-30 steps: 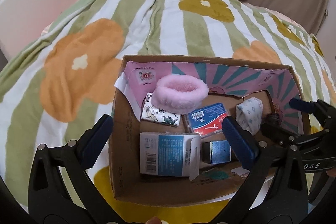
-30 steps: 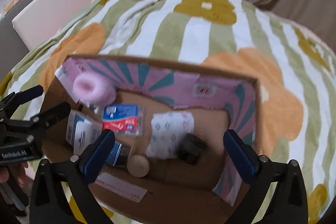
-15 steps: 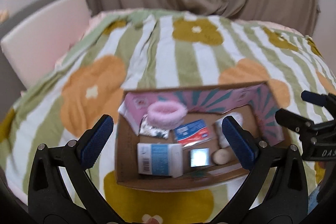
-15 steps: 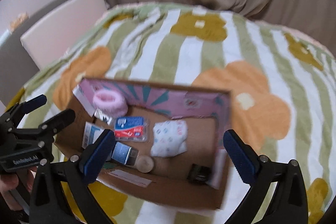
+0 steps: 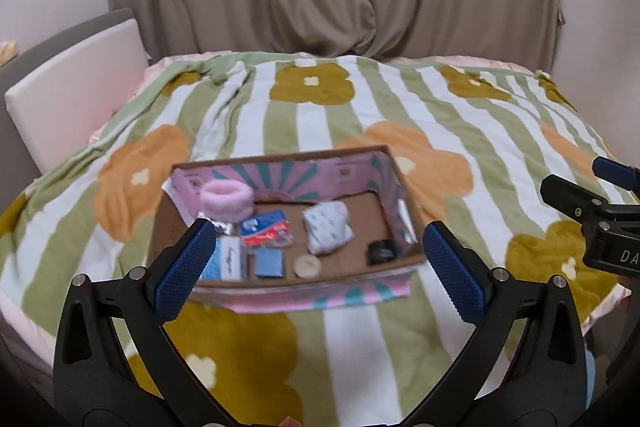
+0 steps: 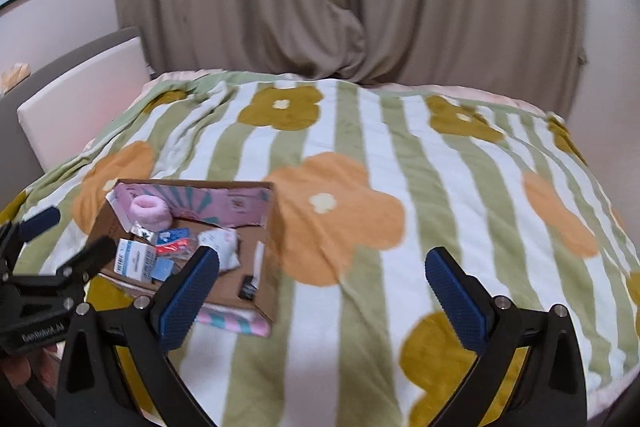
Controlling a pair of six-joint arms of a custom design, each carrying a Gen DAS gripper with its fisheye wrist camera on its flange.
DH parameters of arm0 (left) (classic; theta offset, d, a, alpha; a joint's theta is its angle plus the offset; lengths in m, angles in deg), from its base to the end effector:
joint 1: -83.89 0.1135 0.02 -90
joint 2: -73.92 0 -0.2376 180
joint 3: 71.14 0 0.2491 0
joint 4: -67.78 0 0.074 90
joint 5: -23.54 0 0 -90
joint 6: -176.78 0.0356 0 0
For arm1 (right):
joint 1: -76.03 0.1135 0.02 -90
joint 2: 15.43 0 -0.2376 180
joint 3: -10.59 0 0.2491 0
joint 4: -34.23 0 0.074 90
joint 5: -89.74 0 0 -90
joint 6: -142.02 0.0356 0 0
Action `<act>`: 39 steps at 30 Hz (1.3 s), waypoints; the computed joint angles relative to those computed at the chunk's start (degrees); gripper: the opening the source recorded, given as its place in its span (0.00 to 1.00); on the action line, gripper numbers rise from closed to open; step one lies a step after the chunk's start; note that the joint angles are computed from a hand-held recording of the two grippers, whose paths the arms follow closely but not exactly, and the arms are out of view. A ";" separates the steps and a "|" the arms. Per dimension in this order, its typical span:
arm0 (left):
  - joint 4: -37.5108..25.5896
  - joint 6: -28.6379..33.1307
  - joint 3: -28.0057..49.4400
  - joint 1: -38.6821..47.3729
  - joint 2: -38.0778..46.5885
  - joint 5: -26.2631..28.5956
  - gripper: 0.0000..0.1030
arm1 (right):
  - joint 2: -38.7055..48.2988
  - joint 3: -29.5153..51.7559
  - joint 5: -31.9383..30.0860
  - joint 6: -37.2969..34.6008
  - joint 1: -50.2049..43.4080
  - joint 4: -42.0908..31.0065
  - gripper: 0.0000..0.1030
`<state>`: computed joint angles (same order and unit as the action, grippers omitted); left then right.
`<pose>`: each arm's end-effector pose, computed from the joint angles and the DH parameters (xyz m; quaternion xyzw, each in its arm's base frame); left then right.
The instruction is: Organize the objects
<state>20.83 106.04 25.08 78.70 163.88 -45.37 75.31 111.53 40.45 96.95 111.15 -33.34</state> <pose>0.3462 -0.0443 0.3084 0.2638 0.8571 -0.1148 0.4274 0.2773 0.1666 0.3101 0.1743 0.8882 -0.0863 0.4164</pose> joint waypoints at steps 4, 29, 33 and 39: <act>2.95 -1.15 -8.42 -1.54 -6.51 -1.01 1.00 | -5.42 -6.96 2.51 4.54 2.43 -1.57 1.00; 4.21 -3.96 -10.53 -1.00 -7.77 -0.33 1.00 | -11.12 -15.58 4.53 5.37 3.08 0.26 1.00; 4.92 -3.43 -10.82 -1.23 -8.23 -1.74 1.00 | -11.27 -15.67 4.55 5.22 3.04 0.48 1.00; 4.93 -3.29 -10.82 -0.38 -8.27 -1.44 1.00 | -10.35 -14.54 4.72 5.22 2.91 -0.26 1.00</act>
<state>25.77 102.75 14.26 78.32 155.60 -46.81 64.96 96.99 45.17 102.18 114.07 -33.61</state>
